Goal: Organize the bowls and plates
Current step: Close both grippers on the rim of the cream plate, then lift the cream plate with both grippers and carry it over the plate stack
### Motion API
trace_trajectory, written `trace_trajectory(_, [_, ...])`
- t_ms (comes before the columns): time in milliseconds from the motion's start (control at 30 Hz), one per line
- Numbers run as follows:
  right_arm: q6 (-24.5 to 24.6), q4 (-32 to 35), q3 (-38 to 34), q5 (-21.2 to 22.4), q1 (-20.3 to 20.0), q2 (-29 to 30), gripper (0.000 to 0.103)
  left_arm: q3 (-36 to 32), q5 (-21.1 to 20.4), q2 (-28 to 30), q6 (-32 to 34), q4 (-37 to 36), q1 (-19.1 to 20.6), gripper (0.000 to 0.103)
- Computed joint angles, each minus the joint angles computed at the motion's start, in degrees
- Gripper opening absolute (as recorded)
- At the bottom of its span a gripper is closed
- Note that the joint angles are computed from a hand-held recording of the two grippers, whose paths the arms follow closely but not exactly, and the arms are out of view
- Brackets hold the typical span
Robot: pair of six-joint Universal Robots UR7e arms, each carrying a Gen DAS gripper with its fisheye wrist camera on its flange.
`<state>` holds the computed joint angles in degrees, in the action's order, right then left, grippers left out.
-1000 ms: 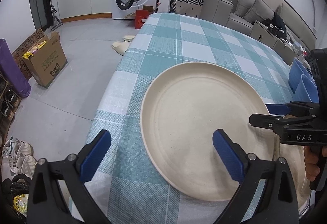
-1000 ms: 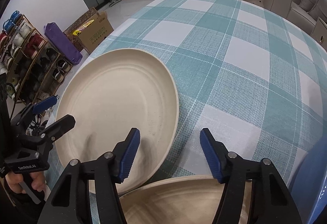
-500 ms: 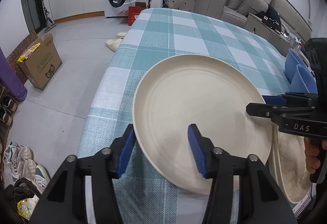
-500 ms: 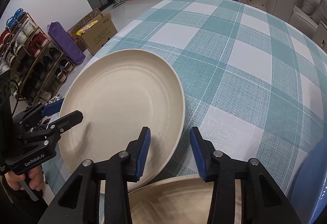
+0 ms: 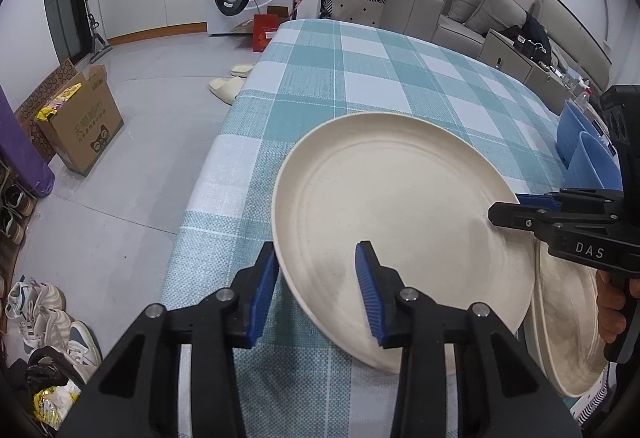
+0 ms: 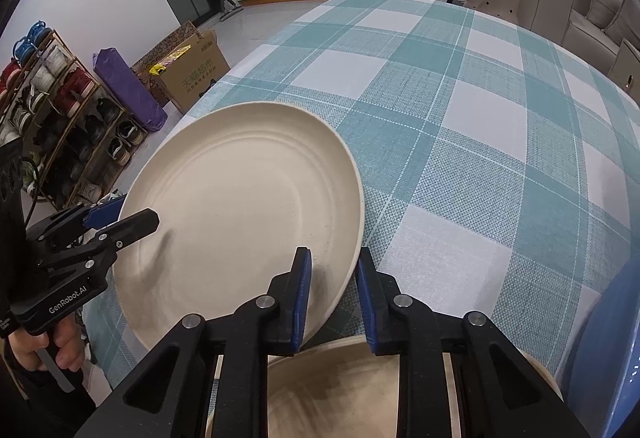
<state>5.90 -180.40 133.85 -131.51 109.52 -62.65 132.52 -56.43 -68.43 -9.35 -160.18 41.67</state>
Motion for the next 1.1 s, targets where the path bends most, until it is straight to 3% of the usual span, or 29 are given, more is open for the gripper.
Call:
trace_trajectory(733, [0.2, 0.1, -1.1, -0.7, 1.7, -0.1, 0.023, 0.6, 1.0, -2.2, -0.1, -1.4, -1.4, 0.038])
trace_trajectory(1100, [2.3, 3.5, -1.0, -2.4, 3.7, -2.5, 0.023, 1.4, 1.5, -3.6, 0.1, -1.9, -3.7, 0.038])
